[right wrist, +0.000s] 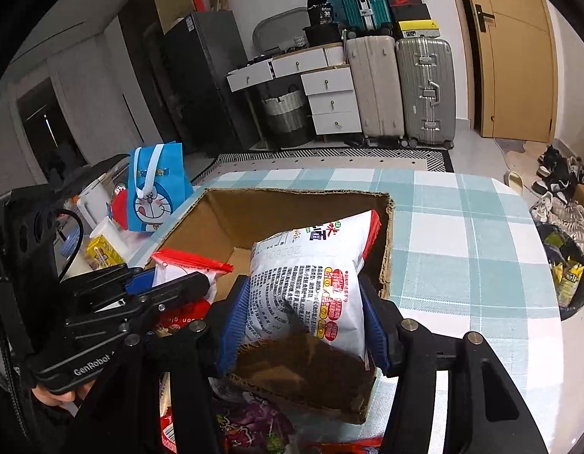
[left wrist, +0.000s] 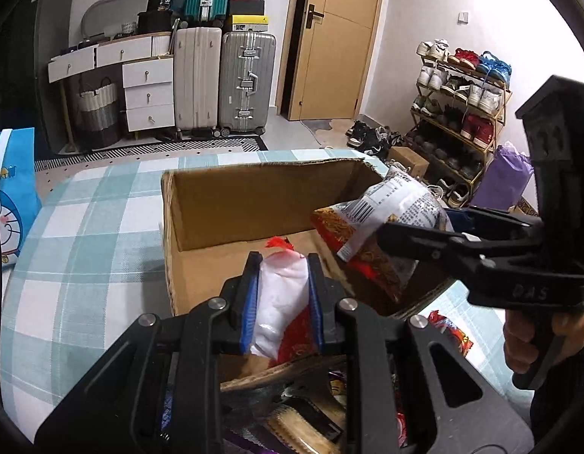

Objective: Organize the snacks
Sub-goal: 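Open both grippers to drop the bags into the box, then move the left gripper to the white printed bag while the right approaches the orange Oreo pack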

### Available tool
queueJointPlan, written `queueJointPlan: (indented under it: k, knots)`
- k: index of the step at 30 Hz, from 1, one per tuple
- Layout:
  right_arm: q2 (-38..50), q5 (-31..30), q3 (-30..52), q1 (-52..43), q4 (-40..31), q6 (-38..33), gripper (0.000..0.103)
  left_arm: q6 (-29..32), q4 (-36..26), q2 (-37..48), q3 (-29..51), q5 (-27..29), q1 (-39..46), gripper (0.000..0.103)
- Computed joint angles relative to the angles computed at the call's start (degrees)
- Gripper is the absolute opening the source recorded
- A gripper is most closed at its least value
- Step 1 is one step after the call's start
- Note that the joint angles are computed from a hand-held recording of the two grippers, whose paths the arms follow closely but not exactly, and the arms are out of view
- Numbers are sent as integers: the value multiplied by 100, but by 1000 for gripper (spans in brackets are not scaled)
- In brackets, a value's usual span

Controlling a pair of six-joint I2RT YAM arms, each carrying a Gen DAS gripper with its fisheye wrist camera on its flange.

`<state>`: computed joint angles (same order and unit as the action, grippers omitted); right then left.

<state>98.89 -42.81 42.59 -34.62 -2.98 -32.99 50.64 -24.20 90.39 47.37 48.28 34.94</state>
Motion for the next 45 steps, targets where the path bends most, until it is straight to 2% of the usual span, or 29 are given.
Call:
queueJointPlan:
  k: [2,3,4,5,7,8,11,13,18,21,24,26,29,32,34,38,45]
  knots:
    - [-106,-12,-89,20,-9,-63,59,47,-50,-43,10,69,73,21]
    - [-208,-26,-157,35,-44,-93,60,115,-142,-82,36,114,142,26]
    - [-335,-56,-267,28,-1,-99,60,202,-248,-121,63,173,228,37]
    - [-465,-98,-373,3,46,-117,64,223,-298,-159,76,202,296,44]
    - [-846,-214,-651,-112,125,-175,77,397,-659,-265,191,305,552,76]
    - [-1030,-233,-774,-176,150,-168,85,484,-795,-282,238,380,653,82]
    - [-1618,-505,-1109,-572,-68,-377,100,979,-1367,-363,402,577,1080,87]
    - [-1994,-700,-1300,-918,-386,-663,102,1417,-1791,-403,496,614,1374,103]
    - [-2423,-1040,-1550,-1768,-1222,-1516,103,2702,-2744,-253,731,809,2296,102]
    - [-2363,-1160,-1595,-2286,-1840,-2374,103,3350,-3227,-15,907,729,2768,102]
    - [-2194,-1180,-1675,-2723,-2162,-3083,103,3997,-3550,276,1021,635,3192,102]
    - [-2029,-1157,-1688,-2877,-2290,-3500,103,4168,-3550,342,985,554,3311,102]
    - [-2171,-935,-1863,-2883,-2018,-3468,103,4355,-3455,403,884,449,3509,102]
    - [-2043,-951,-1790,-2951,-2248,-3628,103,4558,-3297,496,733,270,3561,102]
    - [-2077,-918,-1801,-2929,-2239,-3624,103,4408,-3019,434,576,214,3518,102]
    - [-1952,-825,-1718,-2801,-2170,-3573,103,4487,-2849,462,473,-3,3466,102]
    - [-1711,-725,-1476,-2911,-2192,-3558,103,3996,-2487,573,448,-255,3197,102]
